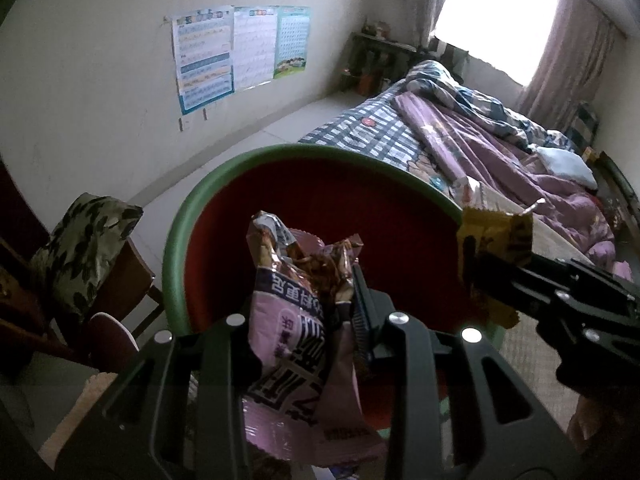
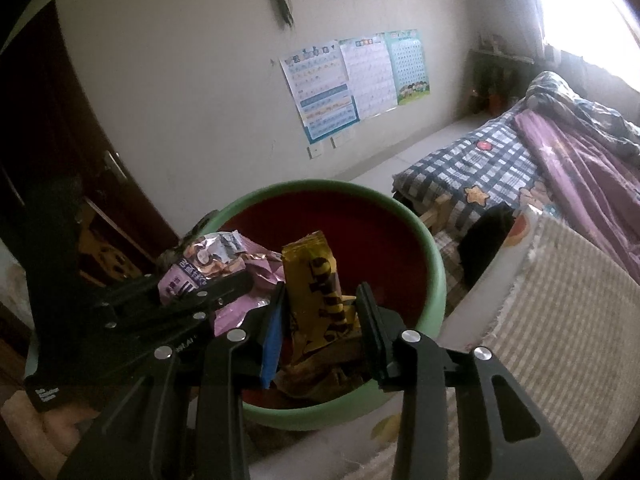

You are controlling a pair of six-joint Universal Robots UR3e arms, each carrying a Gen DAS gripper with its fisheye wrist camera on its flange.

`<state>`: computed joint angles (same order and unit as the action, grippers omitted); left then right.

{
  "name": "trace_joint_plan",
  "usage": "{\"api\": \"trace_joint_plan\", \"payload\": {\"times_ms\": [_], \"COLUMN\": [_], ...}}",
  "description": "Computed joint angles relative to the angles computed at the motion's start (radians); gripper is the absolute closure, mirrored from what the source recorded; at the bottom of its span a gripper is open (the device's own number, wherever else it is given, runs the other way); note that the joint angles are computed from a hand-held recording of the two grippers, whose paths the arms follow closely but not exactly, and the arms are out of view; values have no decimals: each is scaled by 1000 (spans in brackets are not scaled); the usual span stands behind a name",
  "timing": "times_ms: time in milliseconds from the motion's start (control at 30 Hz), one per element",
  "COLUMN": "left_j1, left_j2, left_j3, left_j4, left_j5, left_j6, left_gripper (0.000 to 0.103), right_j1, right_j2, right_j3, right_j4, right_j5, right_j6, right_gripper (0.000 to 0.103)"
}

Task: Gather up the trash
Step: 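Open both tools above the green basin to drop the snack bag and wrapper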

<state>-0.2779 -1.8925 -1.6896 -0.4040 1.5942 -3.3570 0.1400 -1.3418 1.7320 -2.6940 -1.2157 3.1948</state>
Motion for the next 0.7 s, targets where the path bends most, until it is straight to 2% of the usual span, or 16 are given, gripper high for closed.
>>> {"api": "trace_joint_plan", "payload": {"times_ms": [100, 167, 233, 267, 333, 500, 567, 633, 700], "left_j1": [-2, -4, -4, 2, 4, 0, -3, -14, -27], "left_j2": [-2, -1, 1, 7, 14, 24, 27, 31, 37], "left_j3": [-1, -7, -17, -29, -44, -61, -68, -77, -91], "left_j4": [-3, 0, 13, 25, 45, 77, 97, 127, 163], "left_j5": [1, 2, -3, -9, -8, 24, 38, 66, 92], "left_j6": [-20, -28, -38, -39, -52, -84, -92, -102, -109], "left_gripper": [72, 67, 52, 50, 38, 24, 24, 16, 10], "right_j1": [-2, 0, -3, -6, -10, -10, -18, -23, -38], "right_j2": [0, 0, -1, -2, -5, -31, -52, -74, -110], "right_j3": [2, 0, 6, 9, 17, 49, 73, 99, 140], "right_j4": [-4, -4, -15, -20, -34, -78, -99, -121, -149], "right_j5": [2, 0, 1, 6, 14, -3, -3, -8, -12], "right_j6": [0, -1, -3, -2, -1, -2, -2, 3, 7], "right_gripper": [63, 62, 57, 52, 48, 37, 33, 29, 22]}}
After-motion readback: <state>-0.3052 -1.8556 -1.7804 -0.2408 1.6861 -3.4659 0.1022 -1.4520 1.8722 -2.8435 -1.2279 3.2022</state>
